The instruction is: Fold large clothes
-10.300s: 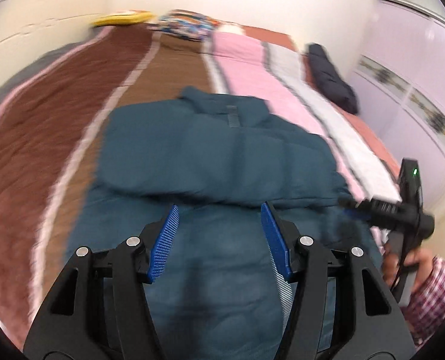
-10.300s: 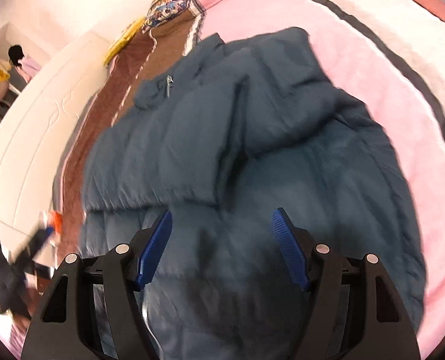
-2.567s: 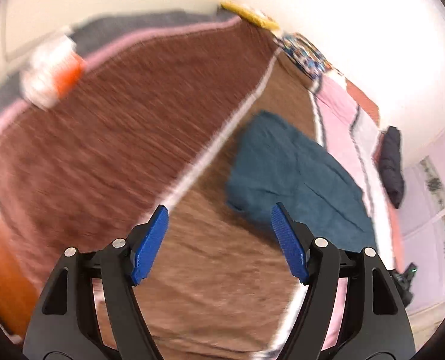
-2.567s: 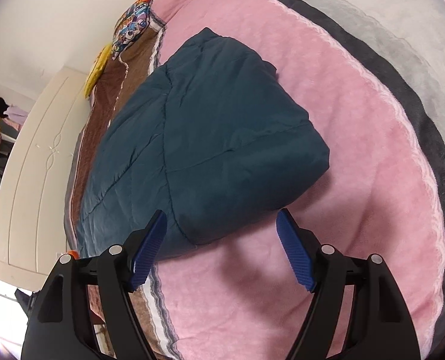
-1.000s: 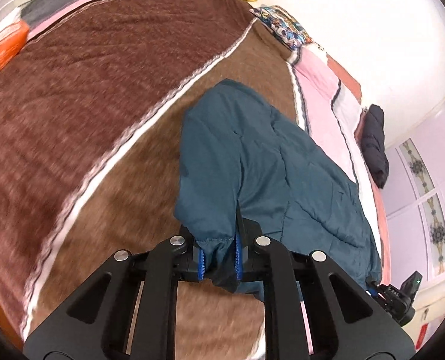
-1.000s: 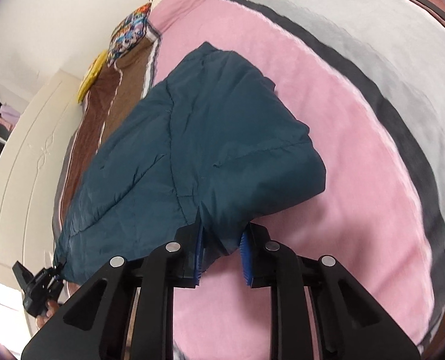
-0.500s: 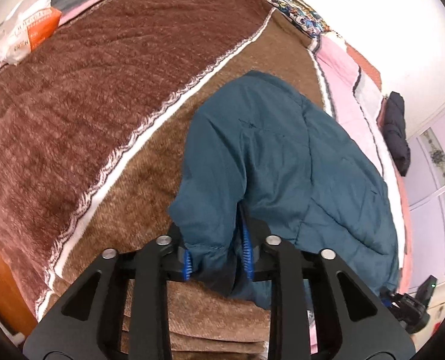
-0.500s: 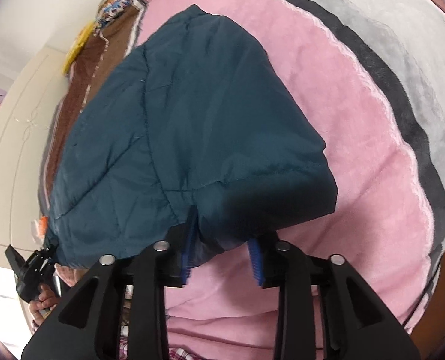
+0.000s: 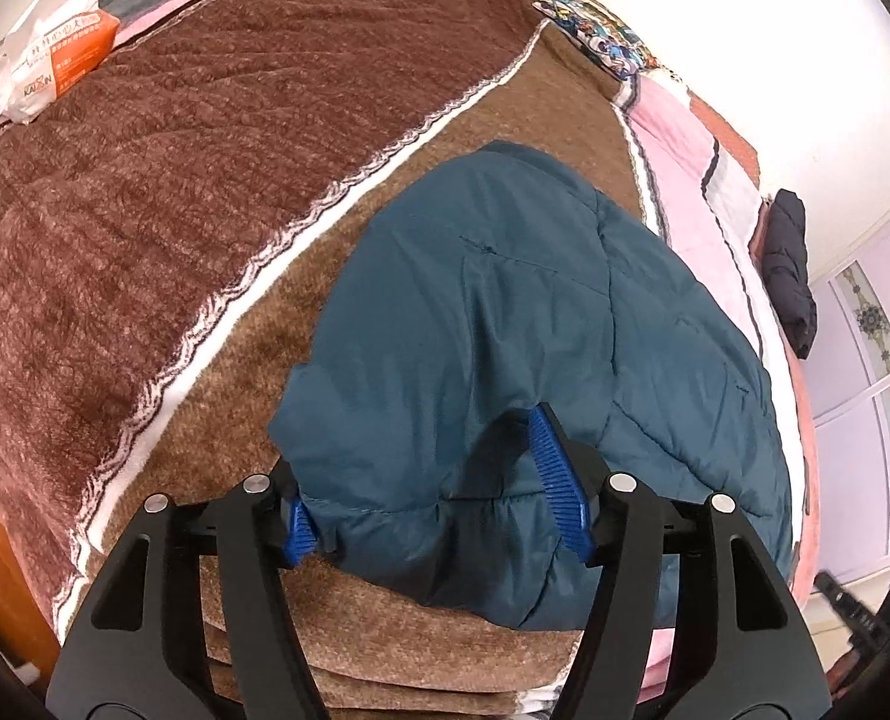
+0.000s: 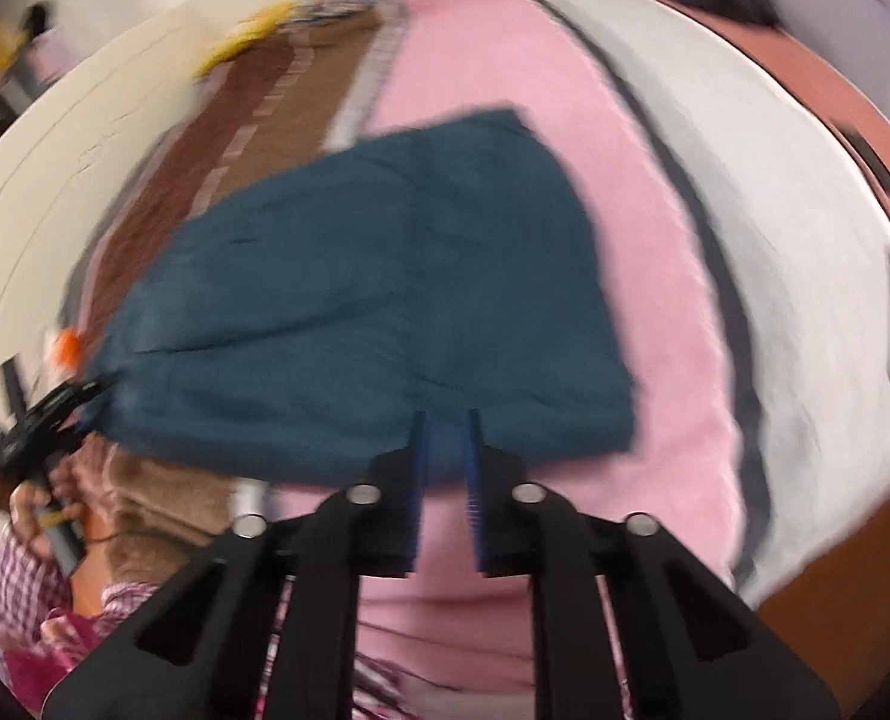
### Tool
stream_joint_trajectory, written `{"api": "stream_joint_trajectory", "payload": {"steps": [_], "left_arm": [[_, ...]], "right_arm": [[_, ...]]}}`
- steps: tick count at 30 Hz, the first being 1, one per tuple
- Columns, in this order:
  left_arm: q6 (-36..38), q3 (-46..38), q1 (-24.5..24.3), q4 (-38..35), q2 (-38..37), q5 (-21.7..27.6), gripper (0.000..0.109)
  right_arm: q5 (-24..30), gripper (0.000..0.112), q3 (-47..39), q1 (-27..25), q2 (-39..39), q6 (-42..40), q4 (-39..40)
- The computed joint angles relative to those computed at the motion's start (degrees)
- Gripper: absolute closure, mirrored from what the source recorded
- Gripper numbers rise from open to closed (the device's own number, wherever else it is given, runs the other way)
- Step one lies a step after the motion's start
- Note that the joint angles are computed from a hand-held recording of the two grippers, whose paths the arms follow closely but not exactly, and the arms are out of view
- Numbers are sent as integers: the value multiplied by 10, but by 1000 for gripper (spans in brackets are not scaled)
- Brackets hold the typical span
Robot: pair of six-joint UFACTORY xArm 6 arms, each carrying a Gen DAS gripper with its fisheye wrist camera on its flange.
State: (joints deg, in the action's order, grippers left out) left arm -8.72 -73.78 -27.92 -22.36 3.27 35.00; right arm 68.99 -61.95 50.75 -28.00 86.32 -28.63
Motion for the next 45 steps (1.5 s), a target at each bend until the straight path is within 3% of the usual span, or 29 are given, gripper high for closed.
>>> {"api": "stream_joint_trajectory", "payload": {"steps": [3, 9, 15, 19, 22, 23, 27, 29, 35, 41, 45], "left_arm": [[2, -2, 1, -5, 2, 1, 45], [15, -5, 4, -26, 4, 5, 44], [36, 0, 2, -45, 7, -5, 39], [49, 1, 0, -67, 11, -16, 35], [51, 3, 0, -88, 15, -23, 34], [58, 7, -1, -101, 14, -32, 36], [76, 22, -2, -113, 6, -64, 79], [100, 23, 1, -142, 3, -63, 84], [112, 30, -4, -141, -9, -70, 88], [129, 22, -2, -152, -9, -59, 89], [170, 18, -5, -186, -15, -58, 91]], "right_arm": [[-85, 107, -52, -41, 81, -101, 25], [-128, 107, -202, -100, 265, -285, 95], [-116, 108, -257, -140, 359, -350, 180], [-156, 110, -226, -159, 360, -349, 231], [-156, 110, -224, -162, 350, -353, 254], [-151, 110, -229, -161, 349, -356, 257], [-175, 110, -219, -159, 312, -345, 233], [-180, 110, -228, -163, 308, -325, 203], [-115, 110, -379, -204, 417, -320, 151], [-72, 110, -495, -244, 525, -357, 188], [-44, 111, -503, -258, 549, -373, 221]]}}
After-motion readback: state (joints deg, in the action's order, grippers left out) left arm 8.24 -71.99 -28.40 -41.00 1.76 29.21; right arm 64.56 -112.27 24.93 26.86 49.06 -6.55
